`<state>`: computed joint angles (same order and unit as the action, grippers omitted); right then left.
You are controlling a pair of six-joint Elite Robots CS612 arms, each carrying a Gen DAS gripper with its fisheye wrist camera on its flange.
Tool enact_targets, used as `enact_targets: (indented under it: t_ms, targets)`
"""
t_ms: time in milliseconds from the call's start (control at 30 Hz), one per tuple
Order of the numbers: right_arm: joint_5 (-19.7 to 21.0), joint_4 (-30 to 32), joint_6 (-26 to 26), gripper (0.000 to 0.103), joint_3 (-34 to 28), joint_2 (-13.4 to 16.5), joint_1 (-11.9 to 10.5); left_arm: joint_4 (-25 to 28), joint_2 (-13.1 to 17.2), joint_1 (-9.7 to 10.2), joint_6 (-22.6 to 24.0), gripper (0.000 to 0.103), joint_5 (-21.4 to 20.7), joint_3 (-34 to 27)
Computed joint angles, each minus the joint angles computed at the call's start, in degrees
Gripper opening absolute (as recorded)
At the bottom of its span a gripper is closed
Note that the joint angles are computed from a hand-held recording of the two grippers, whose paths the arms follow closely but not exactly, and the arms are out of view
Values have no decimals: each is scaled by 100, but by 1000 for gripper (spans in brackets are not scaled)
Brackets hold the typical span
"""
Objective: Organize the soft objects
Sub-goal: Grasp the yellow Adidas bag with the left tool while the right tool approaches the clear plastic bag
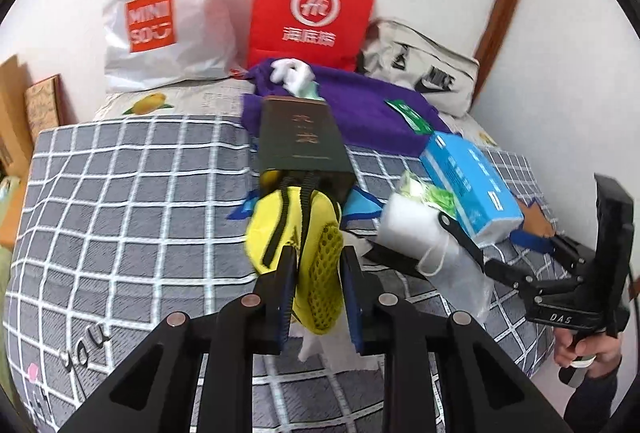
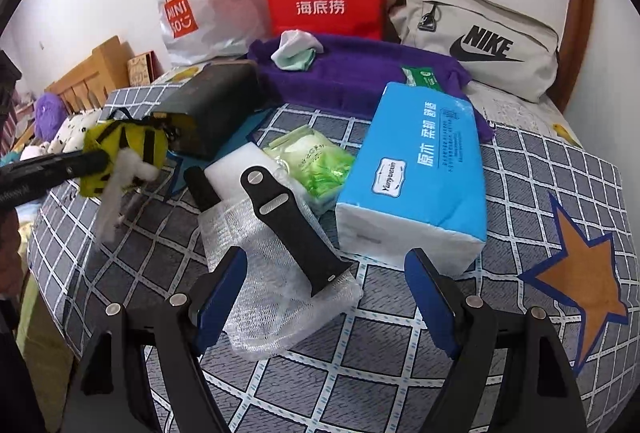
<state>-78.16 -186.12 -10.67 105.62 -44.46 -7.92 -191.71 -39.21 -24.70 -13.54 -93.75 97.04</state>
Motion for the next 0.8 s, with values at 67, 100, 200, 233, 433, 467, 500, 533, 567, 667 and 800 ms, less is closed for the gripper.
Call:
enact_targets:
  t_ms: [67, 100, 200, 233, 433, 467, 500, 533, 567, 667, 800]
  targets:
    - [-32, 58, -65, 81, -13, 2, 12, -46, -18, 64, -96, 25, -106, 40]
    - [-64, 71, -80, 81, -22, 6, 24, -24, -28, 74, -138, 26, -90, 52]
    - [-75, 171, -73, 81, -60, 19, 40, 75, -66, 78, -177, 36, 43, 104]
    - [-70, 207, -65, 81, -73, 23, 45, 103, -78, 70, -188, 39, 131, 129]
    - [-89, 310, -200, 81, -109, 46, 82, 89, 18, 86, -196, 39, 96, 51]
    - [-96, 320, -211, 81, -114, 51, 87, 110, 33, 68, -162, 39, 130, 16]
    - [-98, 323, -211, 81, -117, 57, 90, 120, 45, 56, -123, 39, 128, -15]
    - [-90, 325, -210, 81, -117, 61, 87, 165, 52, 51, -76, 39, 92, -49]
    - [-91, 321, -205, 81, -116, 63, 88, 210, 55, 44, -41, 39, 57, -83]
    - [-119, 326, -169, 81, -134, 74, 78, 247, 102, 39, 18, 39, -82, -190]
    - [-53, 276, -57, 81, -150, 92, 41, 487, 166, -7, 92, 46, -10, -334]
